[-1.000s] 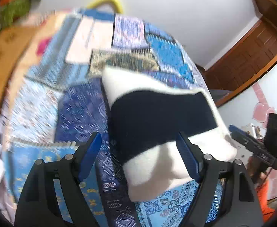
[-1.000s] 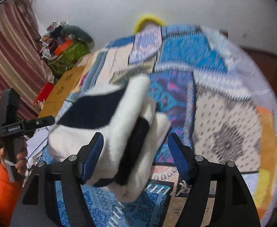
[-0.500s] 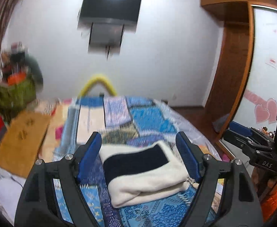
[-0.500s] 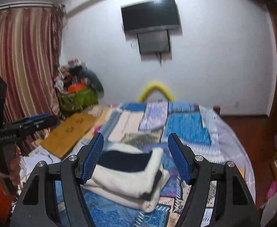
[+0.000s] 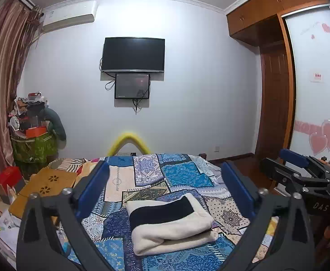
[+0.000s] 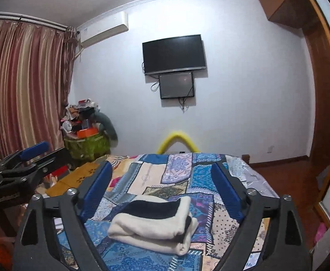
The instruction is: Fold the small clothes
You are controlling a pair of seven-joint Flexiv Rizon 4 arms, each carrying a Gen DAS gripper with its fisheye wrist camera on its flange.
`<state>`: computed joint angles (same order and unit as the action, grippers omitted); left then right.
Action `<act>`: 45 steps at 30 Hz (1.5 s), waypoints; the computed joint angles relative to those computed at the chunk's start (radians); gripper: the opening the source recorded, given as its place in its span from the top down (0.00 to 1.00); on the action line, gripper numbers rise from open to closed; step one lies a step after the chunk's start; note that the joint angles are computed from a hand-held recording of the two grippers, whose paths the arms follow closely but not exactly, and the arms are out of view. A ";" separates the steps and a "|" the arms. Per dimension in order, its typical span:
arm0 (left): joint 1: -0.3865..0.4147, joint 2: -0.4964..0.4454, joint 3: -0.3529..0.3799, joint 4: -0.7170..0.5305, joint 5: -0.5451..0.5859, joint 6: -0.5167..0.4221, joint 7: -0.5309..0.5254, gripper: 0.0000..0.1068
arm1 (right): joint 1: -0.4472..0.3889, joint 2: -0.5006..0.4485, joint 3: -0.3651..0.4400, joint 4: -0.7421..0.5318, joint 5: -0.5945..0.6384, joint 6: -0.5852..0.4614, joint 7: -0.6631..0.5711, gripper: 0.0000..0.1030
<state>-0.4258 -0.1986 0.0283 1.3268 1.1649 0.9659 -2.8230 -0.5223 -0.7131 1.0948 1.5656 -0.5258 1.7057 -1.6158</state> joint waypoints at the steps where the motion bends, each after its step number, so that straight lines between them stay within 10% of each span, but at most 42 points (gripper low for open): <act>1: 0.004 -0.002 0.000 0.001 -0.007 0.004 -0.003 0.04 | 0.009 0.011 -0.019 0.002 0.010 0.014 0.008 0.00; 6: -0.002 -0.003 -0.001 0.006 -0.016 -0.021 -0.007 0.04 | 0.054 0.054 -0.120 0.020 -0.002 0.079 0.073 0.00; 45: 0.009 -0.013 0.008 0.023 -0.051 0.006 -0.016 0.04 | 0.014 0.047 -0.121 0.047 -0.129 0.054 0.198 0.00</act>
